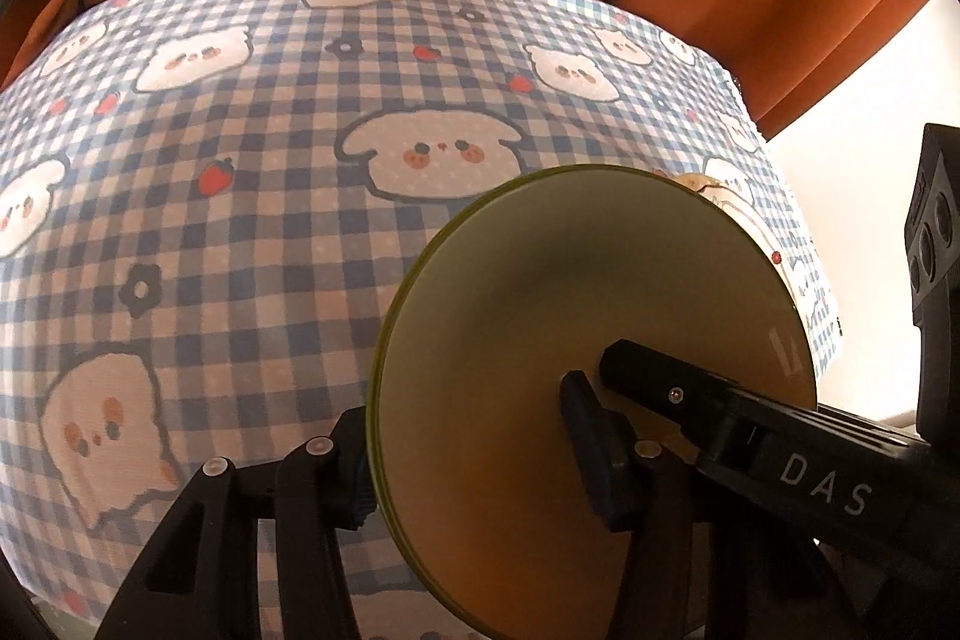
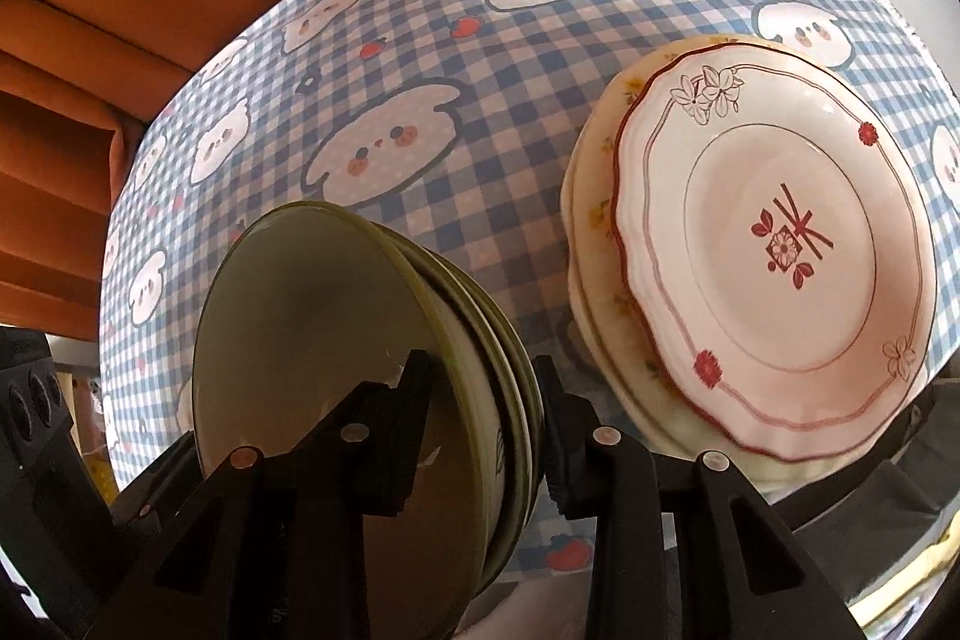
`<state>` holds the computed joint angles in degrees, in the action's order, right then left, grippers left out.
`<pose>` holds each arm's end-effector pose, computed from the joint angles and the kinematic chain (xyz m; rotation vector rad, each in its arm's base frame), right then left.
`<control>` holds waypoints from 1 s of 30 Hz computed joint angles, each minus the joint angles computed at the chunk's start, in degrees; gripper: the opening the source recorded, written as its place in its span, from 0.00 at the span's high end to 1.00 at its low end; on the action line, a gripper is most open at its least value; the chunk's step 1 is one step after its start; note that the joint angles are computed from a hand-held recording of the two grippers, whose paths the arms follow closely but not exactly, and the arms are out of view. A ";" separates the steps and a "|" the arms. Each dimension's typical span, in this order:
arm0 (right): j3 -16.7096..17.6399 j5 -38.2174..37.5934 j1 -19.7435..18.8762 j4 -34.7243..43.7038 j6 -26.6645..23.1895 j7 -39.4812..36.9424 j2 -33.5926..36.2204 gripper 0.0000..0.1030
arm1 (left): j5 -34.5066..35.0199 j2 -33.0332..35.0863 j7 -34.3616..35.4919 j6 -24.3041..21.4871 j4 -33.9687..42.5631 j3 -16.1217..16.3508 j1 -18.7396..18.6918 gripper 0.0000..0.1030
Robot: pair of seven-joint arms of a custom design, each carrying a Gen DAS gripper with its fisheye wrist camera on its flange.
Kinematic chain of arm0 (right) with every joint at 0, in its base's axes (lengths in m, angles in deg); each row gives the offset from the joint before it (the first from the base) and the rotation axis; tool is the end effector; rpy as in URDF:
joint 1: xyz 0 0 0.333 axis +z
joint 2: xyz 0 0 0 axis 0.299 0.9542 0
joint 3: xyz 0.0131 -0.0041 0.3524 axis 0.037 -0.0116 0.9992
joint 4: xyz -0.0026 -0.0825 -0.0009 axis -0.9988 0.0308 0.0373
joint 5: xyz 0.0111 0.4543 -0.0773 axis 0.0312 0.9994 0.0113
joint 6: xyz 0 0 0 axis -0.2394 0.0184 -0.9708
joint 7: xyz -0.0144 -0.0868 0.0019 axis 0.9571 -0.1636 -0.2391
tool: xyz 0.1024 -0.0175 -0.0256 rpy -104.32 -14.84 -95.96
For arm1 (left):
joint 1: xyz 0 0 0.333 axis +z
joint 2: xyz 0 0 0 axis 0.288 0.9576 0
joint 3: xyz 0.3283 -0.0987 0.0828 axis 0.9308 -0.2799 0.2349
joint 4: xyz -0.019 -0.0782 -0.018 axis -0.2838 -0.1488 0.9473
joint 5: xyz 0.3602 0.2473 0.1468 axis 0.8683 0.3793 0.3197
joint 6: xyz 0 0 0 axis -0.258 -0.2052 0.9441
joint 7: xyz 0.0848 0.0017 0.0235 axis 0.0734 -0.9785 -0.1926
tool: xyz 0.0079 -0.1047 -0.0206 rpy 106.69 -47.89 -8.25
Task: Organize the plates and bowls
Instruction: 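Bring the held bowls over the plate stack with both tools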
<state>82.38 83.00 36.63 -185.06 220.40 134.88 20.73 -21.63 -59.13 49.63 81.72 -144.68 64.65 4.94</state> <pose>0.6919 0.3419 0.4175 -1.8200 2.0859 0.0213 0.6782 -0.2834 0.4158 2.0902 -2.1695 0.8427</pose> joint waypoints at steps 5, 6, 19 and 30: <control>0.05 -0.41 0.78 0.04 0.69 1.80 -1.04 0.65 | 0.41 -2.52 0.54 -0.54 -1.29 0.37 0.41 0.50; 0.09 -0.43 0.87 0.12 0.56 1.99 -1.25 0.65 | 0.52 -2.96 0.47 -0.68 -1.48 0.43 0.44 0.50; -0.06 -2.42 1.00 -3.68 5.26 0.80 -5.79 0.65 | 6.23 -5.48 -5.75 3.94 -3.04 1.38 -1.84 0.50; 0.86 5.01 -3.38 -7.14 9.30 -12.34 -8.05 0.65 | 20.36 -2.37 -22.78 4.50 2.08 3.71 -7.33 0.50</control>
<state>83.24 88.01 33.24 -192.20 229.70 122.54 12.68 -1.26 -61.50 26.85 86.22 -142.60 68.36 -2.39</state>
